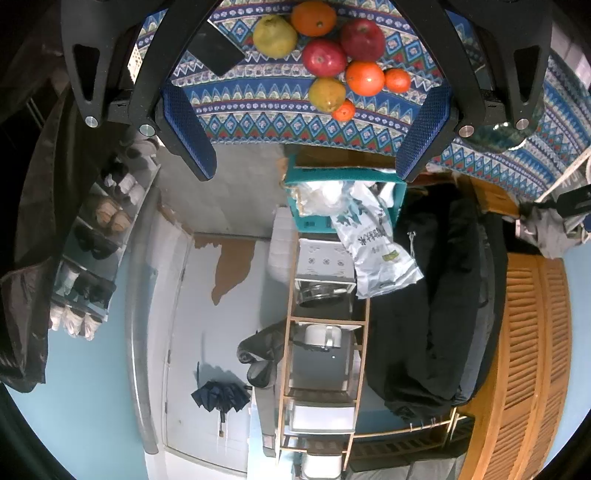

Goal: Organize fruits

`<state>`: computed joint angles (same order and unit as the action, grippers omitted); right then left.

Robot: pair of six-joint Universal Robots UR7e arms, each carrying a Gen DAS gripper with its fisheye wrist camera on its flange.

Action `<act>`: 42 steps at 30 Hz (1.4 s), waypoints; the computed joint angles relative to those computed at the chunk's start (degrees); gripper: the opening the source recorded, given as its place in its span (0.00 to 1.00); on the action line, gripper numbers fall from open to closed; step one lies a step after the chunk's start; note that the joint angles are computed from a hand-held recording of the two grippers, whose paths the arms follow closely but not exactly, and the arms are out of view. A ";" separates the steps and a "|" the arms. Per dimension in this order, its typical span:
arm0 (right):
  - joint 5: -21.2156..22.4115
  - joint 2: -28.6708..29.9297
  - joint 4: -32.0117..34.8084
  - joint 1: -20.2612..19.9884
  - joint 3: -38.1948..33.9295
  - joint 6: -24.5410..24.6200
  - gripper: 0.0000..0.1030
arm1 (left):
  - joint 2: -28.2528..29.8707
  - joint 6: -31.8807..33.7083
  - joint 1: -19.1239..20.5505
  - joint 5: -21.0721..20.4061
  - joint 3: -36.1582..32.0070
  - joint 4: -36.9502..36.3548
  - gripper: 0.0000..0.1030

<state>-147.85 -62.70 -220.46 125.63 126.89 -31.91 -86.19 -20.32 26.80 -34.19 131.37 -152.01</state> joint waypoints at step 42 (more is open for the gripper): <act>0.20 -0.56 1.49 -0.22 0.32 2.08 0.93 | -0.14 -0.82 -0.06 -0.77 -1.01 2.10 0.99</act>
<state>-147.65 -63.26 -218.96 125.41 127.21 -29.83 -86.33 -21.14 26.73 -34.96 130.36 -149.91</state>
